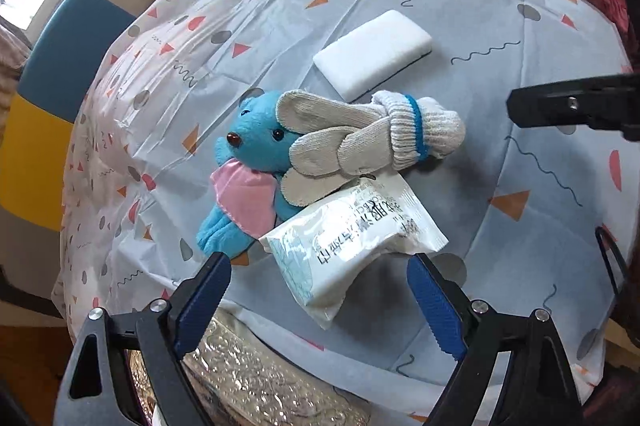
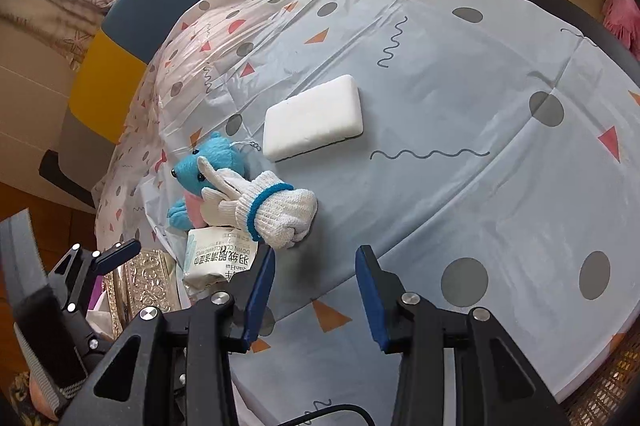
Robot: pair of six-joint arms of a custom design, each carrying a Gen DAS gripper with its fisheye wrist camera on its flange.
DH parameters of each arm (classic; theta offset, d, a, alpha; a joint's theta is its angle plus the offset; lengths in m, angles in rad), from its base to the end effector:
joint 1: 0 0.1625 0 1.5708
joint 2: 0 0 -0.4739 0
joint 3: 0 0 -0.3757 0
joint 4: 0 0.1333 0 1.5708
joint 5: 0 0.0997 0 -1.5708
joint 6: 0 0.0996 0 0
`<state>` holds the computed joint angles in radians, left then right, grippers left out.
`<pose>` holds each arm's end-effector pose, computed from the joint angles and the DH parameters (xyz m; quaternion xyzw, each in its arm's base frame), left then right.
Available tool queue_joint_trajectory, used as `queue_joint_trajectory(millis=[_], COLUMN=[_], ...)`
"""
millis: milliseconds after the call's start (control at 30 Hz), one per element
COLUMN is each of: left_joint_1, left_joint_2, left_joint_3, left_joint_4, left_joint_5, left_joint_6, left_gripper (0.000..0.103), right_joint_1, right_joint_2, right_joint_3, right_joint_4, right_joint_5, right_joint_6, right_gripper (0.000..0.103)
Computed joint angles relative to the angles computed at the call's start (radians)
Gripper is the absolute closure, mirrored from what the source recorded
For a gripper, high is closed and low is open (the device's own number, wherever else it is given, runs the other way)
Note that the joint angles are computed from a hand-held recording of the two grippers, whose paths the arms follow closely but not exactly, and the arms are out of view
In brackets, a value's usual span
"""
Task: Organize soft objects
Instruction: 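Move the left tool to the cleaning wipes pack and grasp it, then lift the wipes pack with the left tool while the right tool grasps the white glove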
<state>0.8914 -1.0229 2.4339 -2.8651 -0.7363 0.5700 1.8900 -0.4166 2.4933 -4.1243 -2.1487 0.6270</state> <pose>-0.0889 -0.4396 0.1181 0.5529 0.7265 0.0311 0.4069 0.1936 -0.3343 -0.0027 -0.2093 -0.9101 0.3277 0.1433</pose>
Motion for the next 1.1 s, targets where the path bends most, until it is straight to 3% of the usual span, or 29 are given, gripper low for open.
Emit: queue_joint_trajectory(millis=[233,300,433,533,733,800,867,933,1100], left_joint_1=[0.043,0.056,0.061,0.067,0.115,0.129,0.131,0.126,0.123], left_joint_2=[0.069,0.052,-0.016,-0.053,-0.052,-0.048,-0.037,-0.031,-0.069], left_joint_3=[-0.071,-0.086,-0.059,-0.052,-0.089,-0.098,-0.092,-0.058,0.036], left_joint_4=[0.130,0.240,0.288,0.310,0.253,0.230,0.202,0.131,0.012], left_joint_5=[-0.048,-0.097,-0.212,-0.269,-0.306,-0.299,-0.273,-0.239,-0.271], left_joint_6=[-0.052,-0.105,-0.113,-0.152,-0.262,-0.315,-0.333,-0.326,-0.322], left_gripper=[0.012,0.012,0.012,0.012,0.013,0.018,0.038,0.051,0.055], right_joint_1=[-0.011,-0.014,-0.018,-0.016,-0.013,-0.012,-0.006,0.002,0.033], right_joint_2=[0.004,0.005,0.007,0.008,0.008,0.008,0.008,0.007,0.002], right_joint_3=[0.012,0.016,0.023,0.026,0.022,0.021,0.015,0.009,-0.023], right_joint_4=[-0.029,-0.041,-0.059,-0.069,-0.051,-0.049,-0.045,-0.037,0.018], right_joint_5=[0.023,0.029,0.026,0.020,0.001,-0.003,-0.019,-0.031,-0.076], right_joint_6=[0.013,0.013,0.022,0.027,0.033,0.031,0.023,0.010,-0.034], right_gripper=[0.061,0.061,0.061,0.061,0.061,0.061,0.061,0.061,0.061])
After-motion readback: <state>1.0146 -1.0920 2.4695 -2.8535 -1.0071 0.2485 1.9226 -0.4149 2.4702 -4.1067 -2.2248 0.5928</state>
